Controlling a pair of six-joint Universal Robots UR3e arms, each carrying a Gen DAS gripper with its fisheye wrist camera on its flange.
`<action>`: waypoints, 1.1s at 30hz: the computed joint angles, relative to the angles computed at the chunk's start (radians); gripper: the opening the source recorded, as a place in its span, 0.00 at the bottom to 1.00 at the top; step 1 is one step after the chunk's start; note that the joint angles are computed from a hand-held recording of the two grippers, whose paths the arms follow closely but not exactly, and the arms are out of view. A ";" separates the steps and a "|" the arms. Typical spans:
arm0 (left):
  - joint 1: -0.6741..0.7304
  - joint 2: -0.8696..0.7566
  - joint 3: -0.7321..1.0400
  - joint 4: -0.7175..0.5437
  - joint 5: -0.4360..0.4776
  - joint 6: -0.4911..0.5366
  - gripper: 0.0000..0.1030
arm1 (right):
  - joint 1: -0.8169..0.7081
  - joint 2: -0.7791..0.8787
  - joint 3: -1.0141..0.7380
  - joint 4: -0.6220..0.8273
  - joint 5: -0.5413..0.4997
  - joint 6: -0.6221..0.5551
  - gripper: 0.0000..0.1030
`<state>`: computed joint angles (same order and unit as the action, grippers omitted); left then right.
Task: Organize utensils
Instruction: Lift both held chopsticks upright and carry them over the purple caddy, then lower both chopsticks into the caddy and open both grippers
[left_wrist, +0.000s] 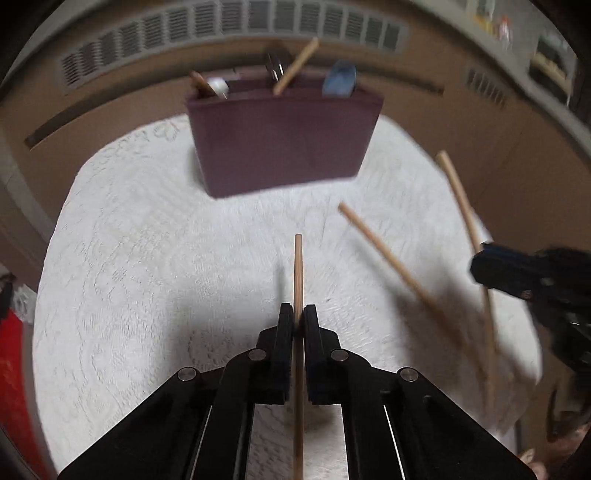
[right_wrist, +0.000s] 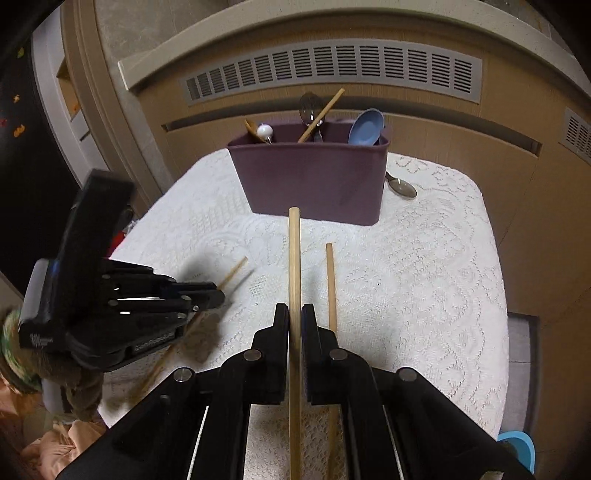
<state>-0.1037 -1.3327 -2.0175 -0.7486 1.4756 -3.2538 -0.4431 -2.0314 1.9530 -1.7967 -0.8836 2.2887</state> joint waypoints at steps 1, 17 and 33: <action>0.009 0.048 -0.039 0.038 -0.015 -0.021 0.05 | -0.011 -0.005 -0.005 0.008 0.012 -0.005 0.07; 0.254 -0.012 0.519 0.166 -0.269 -0.001 0.05 | -0.004 0.187 -0.462 -0.233 0.232 0.328 0.07; 0.244 -0.626 0.900 0.500 -0.198 -0.002 0.05 | 0.279 0.970 -1.234 -0.577 0.033 0.671 0.07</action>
